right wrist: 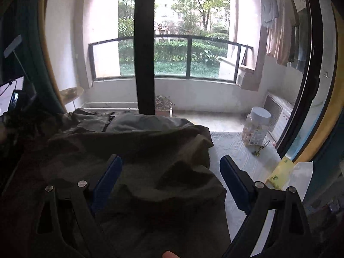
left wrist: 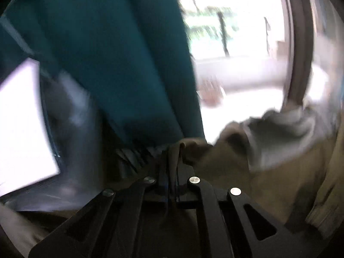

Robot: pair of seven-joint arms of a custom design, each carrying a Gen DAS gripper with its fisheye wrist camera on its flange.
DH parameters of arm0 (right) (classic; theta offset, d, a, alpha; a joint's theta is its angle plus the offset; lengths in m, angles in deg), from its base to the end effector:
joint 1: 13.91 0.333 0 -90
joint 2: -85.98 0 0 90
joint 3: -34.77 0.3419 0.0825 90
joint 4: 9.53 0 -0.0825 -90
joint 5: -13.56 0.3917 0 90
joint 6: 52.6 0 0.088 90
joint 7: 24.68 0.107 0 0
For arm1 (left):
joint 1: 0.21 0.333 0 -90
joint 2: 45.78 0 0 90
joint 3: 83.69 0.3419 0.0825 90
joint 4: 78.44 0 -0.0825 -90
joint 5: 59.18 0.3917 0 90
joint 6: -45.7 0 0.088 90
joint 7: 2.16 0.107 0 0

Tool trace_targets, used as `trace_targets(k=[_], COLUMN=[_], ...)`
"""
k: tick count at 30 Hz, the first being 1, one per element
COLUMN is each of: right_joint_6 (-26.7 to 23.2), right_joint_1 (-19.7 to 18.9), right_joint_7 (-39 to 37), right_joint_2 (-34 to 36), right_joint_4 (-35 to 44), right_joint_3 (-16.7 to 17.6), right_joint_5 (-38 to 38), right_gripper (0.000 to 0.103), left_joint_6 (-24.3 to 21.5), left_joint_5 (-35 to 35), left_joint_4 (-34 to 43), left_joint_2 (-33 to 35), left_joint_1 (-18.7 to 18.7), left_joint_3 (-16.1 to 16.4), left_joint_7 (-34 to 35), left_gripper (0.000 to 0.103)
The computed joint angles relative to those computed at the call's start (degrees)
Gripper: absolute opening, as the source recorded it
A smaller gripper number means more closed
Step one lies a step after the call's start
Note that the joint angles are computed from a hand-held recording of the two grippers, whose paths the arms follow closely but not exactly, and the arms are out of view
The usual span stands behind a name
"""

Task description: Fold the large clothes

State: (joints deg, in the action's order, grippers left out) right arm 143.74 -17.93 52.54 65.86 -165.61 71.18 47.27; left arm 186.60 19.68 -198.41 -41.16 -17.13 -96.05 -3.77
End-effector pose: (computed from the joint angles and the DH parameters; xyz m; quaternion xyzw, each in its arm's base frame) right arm 0.3834 0.1809 0.4522 -0.6824 0.5498 -0.3045 0.3734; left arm 0.5179 -0.2888 0.4353 -0.6436 0.6008 -0.2323 0.4133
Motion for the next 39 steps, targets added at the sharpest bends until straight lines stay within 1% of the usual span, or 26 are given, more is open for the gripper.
trace_targets(k=[1,3,5,7,8,10,12,13,14,15,16,17,19,21,22,24,25,26,27,28,29,31,34,36,37,39], right_joint_6=[0.6,2.2,3.8,5.0,5.2,5.8,6.3,6.3,6.5,6.4,6.3,6.4,6.4,6.5,6.7,6.9,7.1,7.2,7.3,7.5,7.9,8.3,8.3,8.3,8.3,8.2], right_joint_1=[1.5,4.4,9.0,13.5,14.8,16.8,19.5,20.6,21.4,21.7,22.5,23.1,23.9,24.5,24.7,25.3,25.3,25.1,25.1,25.2,25.6,26.4,26.1,26.2,25.9,25.2], right_joint_7=[0.2,0.6,1.1,1.6,1.6,1.3,2.0,2.6,3.0,3.2,3.8,4.3,5.0,5.8,6.2,7.0,7.2,7.3,7.4,7.7,8.1,9.2,10.1,10.6,10.6,10.5], right_joint_2=[-0.1,-0.2,0.0,0.3,0.3,0.5,0.5,0.6,0.7,0.4,0.5,0.4,0.2,0.1,0.0,-0.3,-0.3,-0.4,-0.4,-0.5,-0.4,-0.1,0.3,0.1,-0.1,-0.5], right_joint_4=[-0.4,-1.2,-2.0,-2.9,-3.2,-4.0,-5.2,-5.6,-6.0,-6.3,-6.7,-7.0,-7.6,-8.0,-8.2,-8.6,-8.7,-8.7,-8.8,-8.9,-9.1,-9.4,-9.4,-9.7,-9.8,-10.0], right_joint_3=[-1.4,-3.9,-8.4,-12.9,-14.0,-15.6,-18.2,-19.5,-20.4,-20.5,-21.6,-22.3,-23.3,-24.2,-24.4,-25.2,-25.1,-24.9,-24.8,-24.9,-25.4,-26.5,-26.5,-26.8,-26.5,-25.8], right_joint_5=[-0.4,-0.5,-1.3,-2.3,-2.3,-2.2,-2.9,-3.4,-3.8,-3.6,-4.2,-4.7,-5.6,-6.7,-7.0,-8.2,-8.5,-8.6,-8.7,-9.0,-9.5,-10.7,-10.8,-11.2,-11.1,-10.5], right_gripper=[0.092,0.092,0.092,0.092,0.092,0.092,0.092,0.092,0.092,0.092,0.092,0.092,0.092,0.092,0.092,0.092,0.092,0.092,0.092,0.092,0.092,0.092,0.092,0.092,0.092,0.092], left_joint_6=[-1.4,-6.2,-11.4,-13.7,-14.0,-13.4,-12.4,-11.8,-11.2,-10.5,-9.5,-8.3,-3.9,-3.2,-2.7,-3.6,-4.7,-5.6,-6.2,-6.6,-6.8,-6.5,-3.6,-0.8,-0.9,-3.0], left_joint_5=[4.5,10.4,13.3,14.1,13.4,10.8,7.2,4.2,2.1,0.1,-3.2,-5.6,-10.1,-13.3,-14.0,-14.4,-13.9,-13.2,-11.9,-10.7,-8.8,-5.4,-4.2,-8.4,-10.6,-18.4], left_joint_4=[-1.4,-3.7,-5.6,-7.6,-8.8,-10.7,-12.7,-13.9,-14.7,-15.8,-17.1,-17.8,-20.3,-21.3,-21.6,-20.6,-19.9,-18.9,-18.1,-17.5,-16.0,-12.8,-6.8,-2.4,-0.9,3.1], left_joint_2=[-2.5,-6.1,-8.6,-10.8,-12.0,-13.5,-14.3,-14.5,-14.7,-15.1,-15.6,-15.7,-16.7,-17.4,-17.8,-18.8,-19.3,-20.0,-20.7,-21.3,-21.3,-19.8,-14.5,-9.2,-6.8,-1.0], left_joint_1=[-0.6,-1.3,-1.9,-2.2,-2.4,-2.7,-3.3,-3.8,-3.9,-4.1,-4.5,-4.7,-4.7,-4.5,-4.2,-3.7,-3.6,-3.5,-3.4,-3.3,-3.0,-2.3,-1.5,-1.1,-1.1,-1.2], left_joint_3=[-0.1,-1.6,-3.5,-4.8,-5.4,-6.1,-7.0,-7.3,-7.4,-7.6,-7.6,-7.6,-6.9,-7.3,-7.4,-8.3,-8.9,-9.7,-10.3,-10.9,-11.3,-11.5,-9.4,-7.1,-6.3,-4.7], left_joint_7=[-5.6,-13.6,-18.5,-21.7,-22.8,-22.3,-19.7,-17.1,-15.7,-15.2,-13.6,-12.4,-10.0,-7.6,-7.0,-5.8,-5.6,-5.8,-6.2,-6.7,-6.7,-5.4,1.3,10.3,13.5,23.7], left_gripper=[0.004,0.004,0.004,0.005,0.005,0.005,0.005,0.005,0.005,0.005,0.005,0.005,0.005,0.006,0.010,0.015,0.022,0.035,0.044,0.061,0.069,0.069,0.069,0.069,0.069,0.069])
